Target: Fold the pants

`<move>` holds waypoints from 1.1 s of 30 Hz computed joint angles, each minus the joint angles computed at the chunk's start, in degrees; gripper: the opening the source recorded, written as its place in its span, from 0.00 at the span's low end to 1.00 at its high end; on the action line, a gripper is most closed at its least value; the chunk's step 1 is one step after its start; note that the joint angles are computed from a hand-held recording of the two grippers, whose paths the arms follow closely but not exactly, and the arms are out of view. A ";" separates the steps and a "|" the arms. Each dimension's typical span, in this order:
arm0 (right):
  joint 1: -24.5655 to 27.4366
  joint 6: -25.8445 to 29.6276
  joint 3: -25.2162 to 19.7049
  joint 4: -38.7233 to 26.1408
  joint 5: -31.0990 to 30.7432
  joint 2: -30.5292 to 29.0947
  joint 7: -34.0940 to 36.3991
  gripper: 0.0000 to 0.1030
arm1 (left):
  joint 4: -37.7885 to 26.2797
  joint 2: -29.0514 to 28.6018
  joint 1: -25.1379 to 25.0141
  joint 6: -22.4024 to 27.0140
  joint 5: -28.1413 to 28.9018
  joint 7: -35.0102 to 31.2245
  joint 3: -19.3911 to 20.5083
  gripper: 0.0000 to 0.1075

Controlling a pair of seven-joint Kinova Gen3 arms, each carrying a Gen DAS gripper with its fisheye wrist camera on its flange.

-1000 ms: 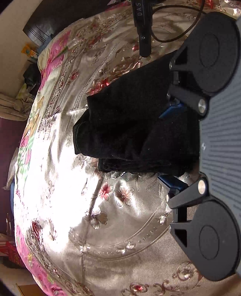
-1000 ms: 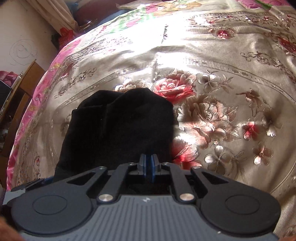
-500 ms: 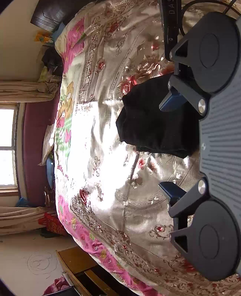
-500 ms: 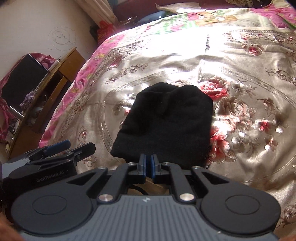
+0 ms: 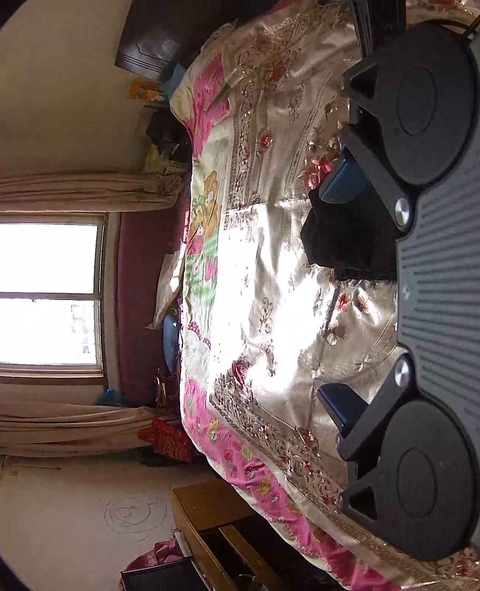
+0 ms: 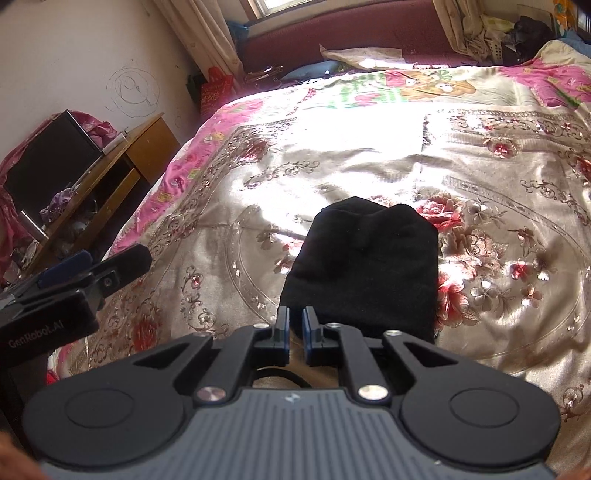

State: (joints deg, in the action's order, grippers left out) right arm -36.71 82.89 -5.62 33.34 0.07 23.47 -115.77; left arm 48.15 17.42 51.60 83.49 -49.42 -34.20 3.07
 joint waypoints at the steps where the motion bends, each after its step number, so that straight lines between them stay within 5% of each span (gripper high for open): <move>1: -0.83 0.23 0.39 0.12 0.97 -0.14 -0.45 0.11 | -0.39 0.23 -0.43 0.53 0.68 -0.89 0.13 0.96; 12: -8.23 4.32 2.25 2.47 11.62 -1.39 -5.95 0.18 | 2.18 -1.04 -3.66 0.14 10.19 -7.42 2.11 0.96; 33: -12.16 11.45 2.83 1.00 15.83 0.58 -8.11 0.27 | 4.89 -2.31 -7.59 0.49 17.82 -11.32 4.35 0.96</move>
